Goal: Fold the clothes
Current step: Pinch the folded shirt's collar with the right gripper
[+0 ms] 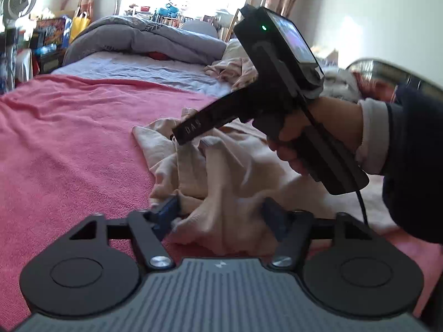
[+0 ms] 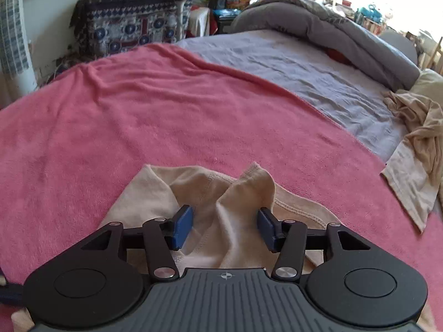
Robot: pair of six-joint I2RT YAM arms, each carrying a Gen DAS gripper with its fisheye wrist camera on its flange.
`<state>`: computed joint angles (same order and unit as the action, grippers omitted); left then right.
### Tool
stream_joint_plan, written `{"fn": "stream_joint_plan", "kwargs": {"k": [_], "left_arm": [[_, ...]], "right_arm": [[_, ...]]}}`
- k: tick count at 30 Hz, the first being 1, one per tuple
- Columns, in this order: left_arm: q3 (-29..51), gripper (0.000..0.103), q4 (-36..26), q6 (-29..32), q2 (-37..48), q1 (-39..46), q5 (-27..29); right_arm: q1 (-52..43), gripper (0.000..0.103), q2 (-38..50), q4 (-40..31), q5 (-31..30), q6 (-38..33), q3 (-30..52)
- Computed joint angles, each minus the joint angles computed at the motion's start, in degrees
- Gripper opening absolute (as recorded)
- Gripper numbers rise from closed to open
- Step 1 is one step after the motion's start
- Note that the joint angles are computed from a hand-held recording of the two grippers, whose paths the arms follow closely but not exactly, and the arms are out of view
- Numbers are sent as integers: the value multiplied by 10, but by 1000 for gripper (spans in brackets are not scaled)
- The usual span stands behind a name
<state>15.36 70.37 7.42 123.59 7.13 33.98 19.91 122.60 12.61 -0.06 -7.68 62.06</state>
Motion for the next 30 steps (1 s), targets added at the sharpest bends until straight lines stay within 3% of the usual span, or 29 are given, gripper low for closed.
{"fn": "stream_joint_plan", "kwargs": {"k": [1, 2, 7, 13, 16, 19, 22, 26, 29, 30], "left_arm": [[-7, 39, 20, -3, 3, -2, -6], [-14, 11, 40, -7, 7, -3, -8], [-25, 6, 27, 1, -20, 28, 5], [-20, 4, -30, 22, -40, 64, -28], [-21, 4, -32, 29, -37, 99, 6], [-45, 8, 14, 46, -54, 139, 98], [-31, 56, -60, 83, -89, 143, 159], [1, 57, -148, 115, -75, 93, 107], [0, 56, -109, 83, -39, 96, 144], [6, 56, -115, 66, -36, 98, 147]], "right_arm": [[0, 12, -6, 7, 5, 14, -7], [-1, 7, -12, 16, 9, 27, -16], [-26, 6, -53, 28, -29, 83, -33], [-47, 6, -61, 19, -68, 111, -13], [-54, 6, -53, 25, -104, 138, 1], [-44, 8, -46, 11, -83, 125, 17], [-30, 14, -50, -21, -47, 79, 19], [-17, 35, -59, -40, -9, 31, 3], [-8, 46, -42, -57, 17, 25, 13], [-4, 54, -32, -65, 24, 26, 22]]}}
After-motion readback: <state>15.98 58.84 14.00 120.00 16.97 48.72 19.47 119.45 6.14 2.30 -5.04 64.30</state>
